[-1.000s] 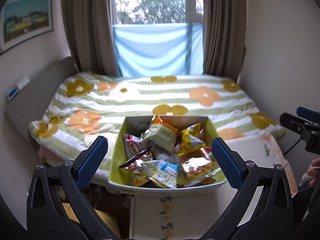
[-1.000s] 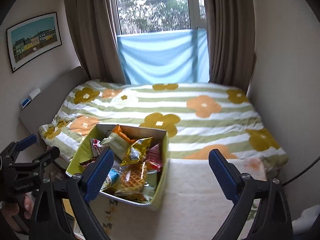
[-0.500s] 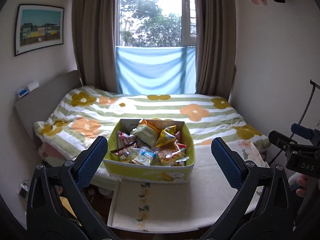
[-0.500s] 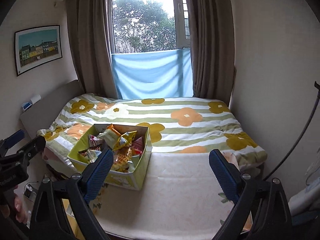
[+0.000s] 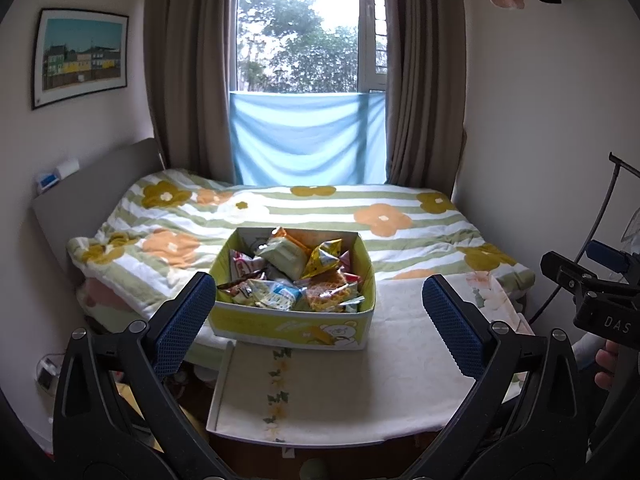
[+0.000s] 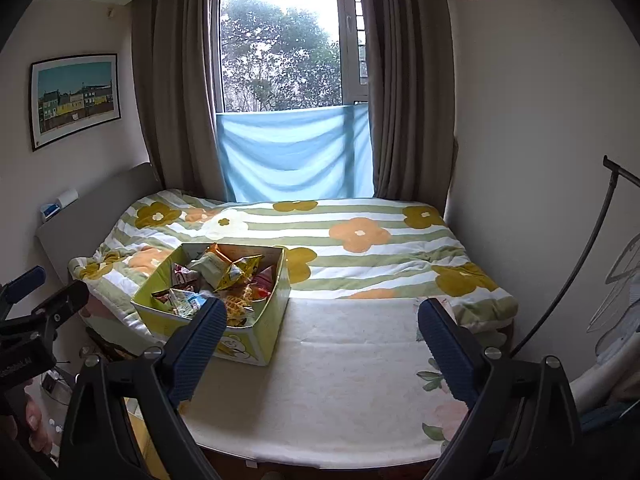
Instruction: Organize snacks
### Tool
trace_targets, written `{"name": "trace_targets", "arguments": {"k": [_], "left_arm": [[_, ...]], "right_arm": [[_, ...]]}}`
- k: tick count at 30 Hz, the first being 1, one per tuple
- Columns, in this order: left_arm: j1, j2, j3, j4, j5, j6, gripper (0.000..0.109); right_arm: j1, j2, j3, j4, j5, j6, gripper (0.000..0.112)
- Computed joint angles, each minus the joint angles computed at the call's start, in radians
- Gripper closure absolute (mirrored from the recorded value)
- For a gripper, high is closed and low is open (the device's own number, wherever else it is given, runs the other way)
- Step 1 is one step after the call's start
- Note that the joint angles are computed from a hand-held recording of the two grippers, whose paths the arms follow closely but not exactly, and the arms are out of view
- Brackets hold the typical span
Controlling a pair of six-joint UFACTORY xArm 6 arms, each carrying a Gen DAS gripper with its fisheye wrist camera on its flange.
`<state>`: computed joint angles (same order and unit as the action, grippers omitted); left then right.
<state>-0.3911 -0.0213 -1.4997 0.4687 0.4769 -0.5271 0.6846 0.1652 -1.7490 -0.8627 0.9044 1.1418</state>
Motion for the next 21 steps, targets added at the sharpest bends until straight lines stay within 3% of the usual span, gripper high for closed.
{"name": "trace_targets", "arguments": {"k": [21], "left_arm": [[-0.009, 0.01, -0.022, 0.027, 0.019, -0.017, 0.006]], "right_arm": [[0.004, -0.016, 0.017, -0.021, 0.004, 0.021, 0.017]]}}
